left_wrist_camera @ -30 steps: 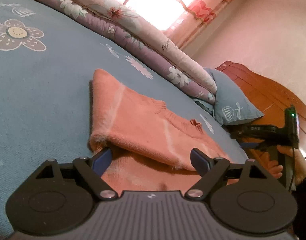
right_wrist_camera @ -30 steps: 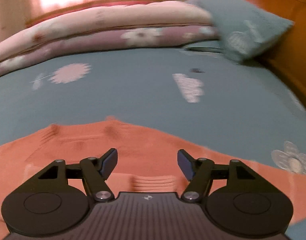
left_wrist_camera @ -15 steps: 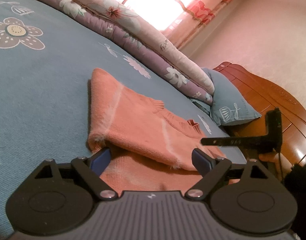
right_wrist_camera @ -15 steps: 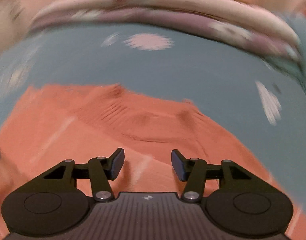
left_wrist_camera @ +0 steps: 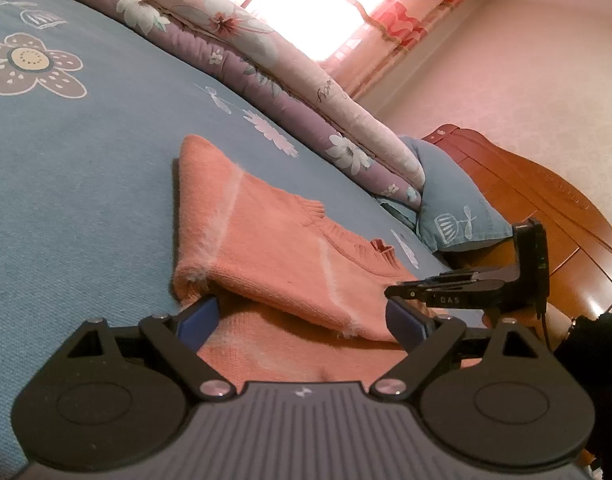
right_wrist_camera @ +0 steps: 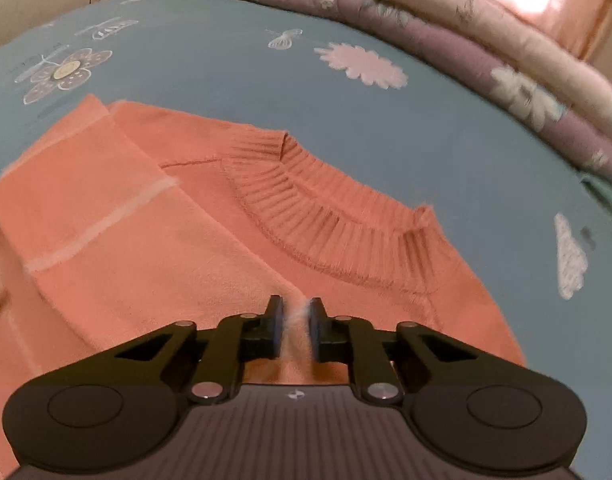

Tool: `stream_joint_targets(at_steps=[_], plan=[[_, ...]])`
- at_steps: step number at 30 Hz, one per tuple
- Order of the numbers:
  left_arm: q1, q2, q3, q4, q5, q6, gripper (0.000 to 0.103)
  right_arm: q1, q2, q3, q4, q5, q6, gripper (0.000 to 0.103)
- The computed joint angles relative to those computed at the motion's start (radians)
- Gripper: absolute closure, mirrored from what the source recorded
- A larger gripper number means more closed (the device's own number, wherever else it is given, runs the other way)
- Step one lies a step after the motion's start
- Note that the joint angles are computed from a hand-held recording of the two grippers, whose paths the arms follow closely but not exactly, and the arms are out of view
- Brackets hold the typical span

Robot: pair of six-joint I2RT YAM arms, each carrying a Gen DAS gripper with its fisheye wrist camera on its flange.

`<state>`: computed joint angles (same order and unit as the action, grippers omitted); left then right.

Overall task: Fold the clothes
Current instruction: 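Pinch the sleeve near the ribbed collar, then open the right gripper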

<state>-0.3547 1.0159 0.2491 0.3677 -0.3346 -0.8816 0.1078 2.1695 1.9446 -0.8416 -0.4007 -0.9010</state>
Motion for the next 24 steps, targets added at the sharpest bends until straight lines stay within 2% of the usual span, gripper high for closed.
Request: stream_joint_targets(at_steps=[3,7,11,13,15,19,20,21,24], plan=[[-0.002,-0.015,-0.017,0.025,-0.008,-0.004,0.013,0.012,-0.024,-0.034,0.061,0.019,0.026,0.089],[-0.026,-0.043,-0.052,0.085,-0.066,-0.008,0.012,0.017,-0.032,-0.058,0.119,0.058,0.077,0.089],[-0.025,-0.032,-0.035,0.054,-0.071,-0.015,0.012,0.029,-0.035,-0.094,0.142,0.123,0.073,0.088],[-0.038,-0.040,-0.040,0.061,-0.096,-0.010,0.012,0.044,-0.056,-0.106,0.161,0.168,0.124,0.079],[-0.081,-0.073,-0.076,0.126,-0.185,0.007,0.012,0.053,-0.108,-0.154,0.199,0.147,0.161,0.079],[-0.205,-0.104,-0.153,0.320,-0.469,0.061,0.011,0.071,-0.220,-0.239,0.171,-0.046,0.165,0.079],[-0.235,-0.109,-0.144,0.291,-0.557,0.044,0.011,0.086,-0.247,-0.263,0.160,-0.090,0.159,0.080],[-0.258,-0.126,-0.122,0.214,-0.639,0.002,0.011,0.104,-0.264,-0.276,0.134,-0.128,0.149,0.083],[-0.279,-0.176,-0.034,-0.092,-0.769,-0.185,0.011,0.168,-0.294,-0.306,0.038,-0.208,0.110,0.083]])
